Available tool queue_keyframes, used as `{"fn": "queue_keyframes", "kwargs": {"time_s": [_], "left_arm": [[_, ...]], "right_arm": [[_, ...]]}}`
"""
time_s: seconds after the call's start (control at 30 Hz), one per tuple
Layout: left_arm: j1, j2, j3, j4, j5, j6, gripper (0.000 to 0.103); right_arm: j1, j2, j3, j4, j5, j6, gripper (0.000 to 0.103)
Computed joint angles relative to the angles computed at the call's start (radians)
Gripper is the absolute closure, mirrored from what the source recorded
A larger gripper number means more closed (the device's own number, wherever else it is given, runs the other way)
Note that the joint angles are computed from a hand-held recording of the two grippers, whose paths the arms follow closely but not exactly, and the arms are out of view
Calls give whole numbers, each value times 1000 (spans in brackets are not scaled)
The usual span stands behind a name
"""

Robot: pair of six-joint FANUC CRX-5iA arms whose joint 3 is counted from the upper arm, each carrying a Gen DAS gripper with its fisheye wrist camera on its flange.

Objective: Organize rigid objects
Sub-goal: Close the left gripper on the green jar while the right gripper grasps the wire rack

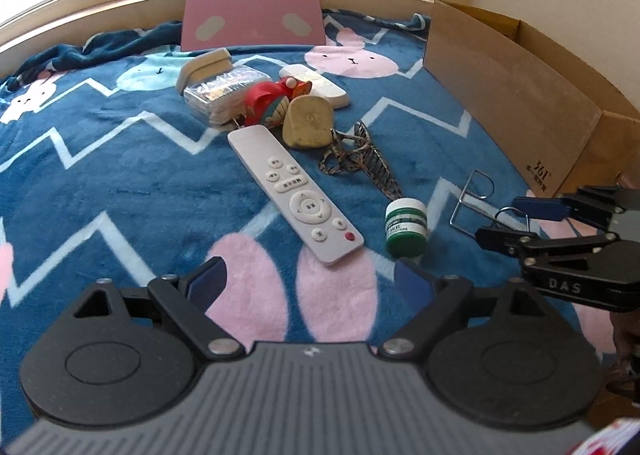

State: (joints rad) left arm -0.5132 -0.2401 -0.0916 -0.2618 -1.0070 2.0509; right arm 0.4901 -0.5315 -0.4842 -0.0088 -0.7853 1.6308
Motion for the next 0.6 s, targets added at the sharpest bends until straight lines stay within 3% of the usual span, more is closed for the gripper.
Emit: {"fn": "queue_keyframes", "kwargs": {"time_s": [0.17,0.2,0.37,0.5,0.6], "left_arm": [[-1,7,-5,10,9,-9,16],[-4,8,-4,8,10,-12,17],[-12,18,-6,21,54,-59,18],[-21,40,-2,29,101,-123,27],[-30,61,5,37,134,-162,44]], "right_arm": [[-29,4,13,-48,-5,75,69],[-21,-6,3,-25,0,48,76],[23,-70,-58,102,12,-99,76],[37,-106,-99,172,15,-205,76],[29,-118,-109,176,19,-238,76]]}}
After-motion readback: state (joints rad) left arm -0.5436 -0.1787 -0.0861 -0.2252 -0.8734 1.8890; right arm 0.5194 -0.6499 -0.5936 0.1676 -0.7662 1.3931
